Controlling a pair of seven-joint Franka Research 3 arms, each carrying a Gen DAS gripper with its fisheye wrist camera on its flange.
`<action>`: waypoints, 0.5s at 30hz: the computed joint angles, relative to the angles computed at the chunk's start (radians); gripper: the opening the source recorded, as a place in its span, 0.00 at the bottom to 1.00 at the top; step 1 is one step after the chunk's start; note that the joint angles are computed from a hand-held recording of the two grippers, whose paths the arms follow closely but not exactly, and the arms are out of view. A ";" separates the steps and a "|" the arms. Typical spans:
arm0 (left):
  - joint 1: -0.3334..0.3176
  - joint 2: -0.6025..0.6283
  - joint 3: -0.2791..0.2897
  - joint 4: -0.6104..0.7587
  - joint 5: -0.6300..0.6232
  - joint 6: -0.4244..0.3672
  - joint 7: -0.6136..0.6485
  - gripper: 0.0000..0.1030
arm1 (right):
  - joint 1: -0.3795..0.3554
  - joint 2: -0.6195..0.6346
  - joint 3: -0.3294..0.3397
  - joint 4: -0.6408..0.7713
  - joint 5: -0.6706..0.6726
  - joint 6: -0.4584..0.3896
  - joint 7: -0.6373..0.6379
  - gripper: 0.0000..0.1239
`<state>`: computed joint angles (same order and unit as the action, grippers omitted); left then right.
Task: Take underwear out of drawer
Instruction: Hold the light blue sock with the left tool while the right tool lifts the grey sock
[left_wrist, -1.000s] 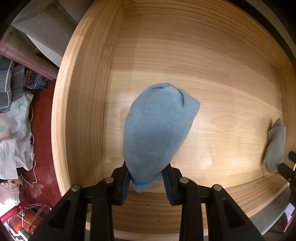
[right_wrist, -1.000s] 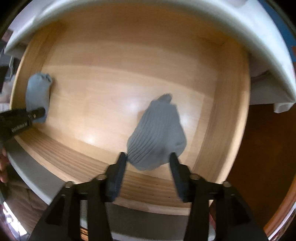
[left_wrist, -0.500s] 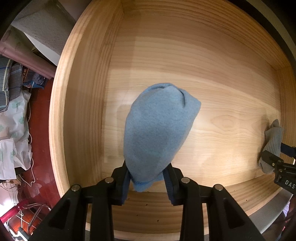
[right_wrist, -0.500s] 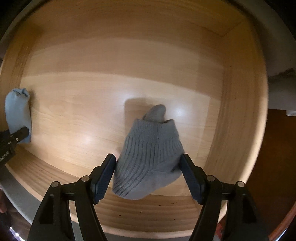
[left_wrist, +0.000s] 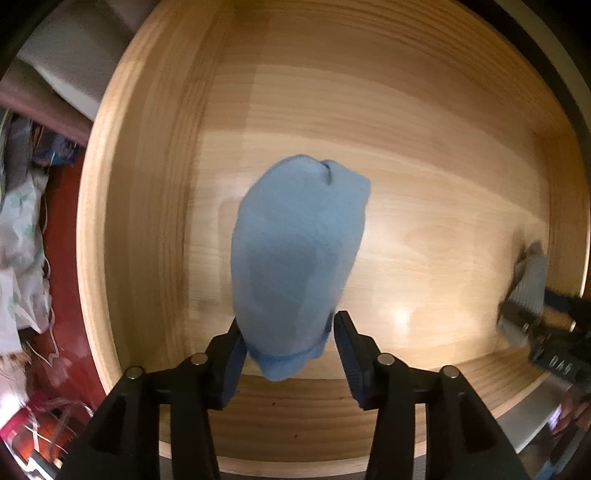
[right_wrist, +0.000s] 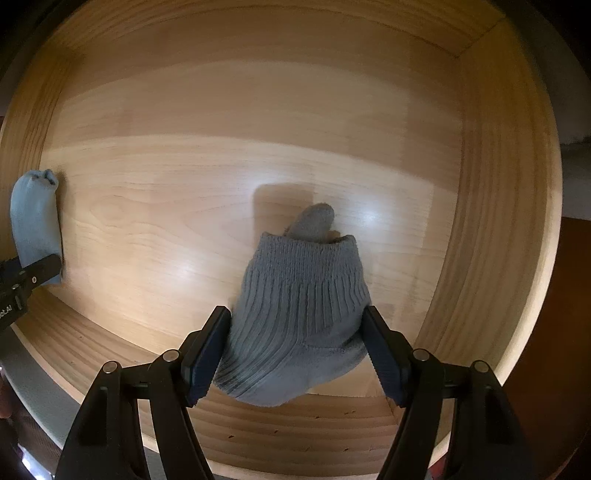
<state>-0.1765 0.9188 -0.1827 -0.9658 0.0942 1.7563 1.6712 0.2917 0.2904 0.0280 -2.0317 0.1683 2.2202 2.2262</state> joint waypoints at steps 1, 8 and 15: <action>-0.001 0.003 -0.001 0.008 -0.004 0.001 -0.007 0.48 | 0.002 0.002 0.002 -0.006 0.001 0.010 0.001 0.57; -0.034 0.100 0.012 0.185 0.006 -0.063 -0.031 0.52 | 0.016 0.043 0.006 0.010 -0.002 0.022 0.004 0.58; -0.021 0.078 0.015 0.136 0.001 -0.011 -0.040 0.44 | 0.039 0.074 0.005 0.039 -0.020 0.003 0.016 0.51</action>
<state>-0.1978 0.9964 -0.1677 -0.8295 0.0950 1.7450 1.6309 0.3303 0.3642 0.0328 -1.9931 0.1483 2.2237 2.2421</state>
